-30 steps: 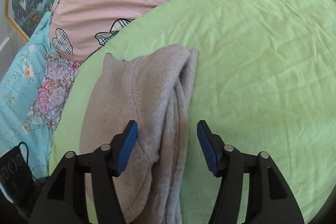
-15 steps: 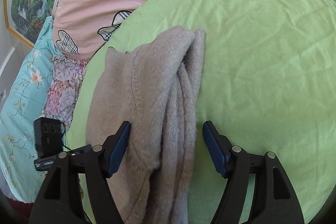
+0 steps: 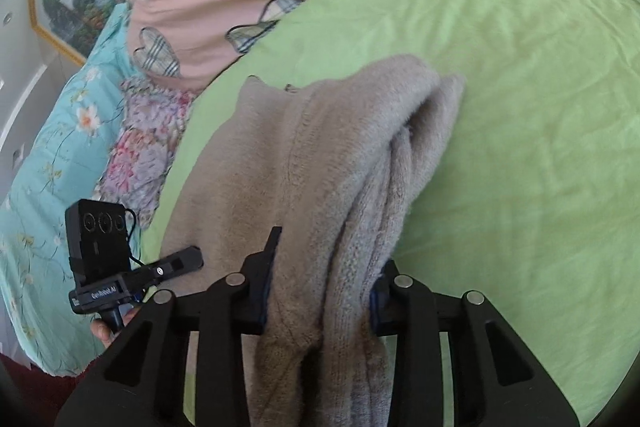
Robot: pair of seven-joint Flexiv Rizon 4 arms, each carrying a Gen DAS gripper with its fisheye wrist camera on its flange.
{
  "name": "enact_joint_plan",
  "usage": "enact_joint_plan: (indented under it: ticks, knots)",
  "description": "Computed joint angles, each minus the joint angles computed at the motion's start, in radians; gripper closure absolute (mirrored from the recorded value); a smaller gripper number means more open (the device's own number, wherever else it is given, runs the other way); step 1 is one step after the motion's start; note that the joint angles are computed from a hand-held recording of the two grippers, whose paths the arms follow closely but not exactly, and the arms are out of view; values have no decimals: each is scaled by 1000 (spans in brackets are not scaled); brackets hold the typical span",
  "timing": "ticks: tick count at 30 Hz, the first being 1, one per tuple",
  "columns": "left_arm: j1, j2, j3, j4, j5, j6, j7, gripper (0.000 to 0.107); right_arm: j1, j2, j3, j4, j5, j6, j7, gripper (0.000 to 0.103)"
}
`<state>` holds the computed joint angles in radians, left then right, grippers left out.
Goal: Fold small clothes
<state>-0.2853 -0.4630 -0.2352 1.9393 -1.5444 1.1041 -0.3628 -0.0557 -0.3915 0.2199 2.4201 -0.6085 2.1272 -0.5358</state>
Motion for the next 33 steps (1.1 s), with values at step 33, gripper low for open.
enact_joint_plan:
  ticks: [33]
  knots:
    - [148,18,103,90,23,-31,-81,39,203,-178,59,-314,284,-187,-121,64]
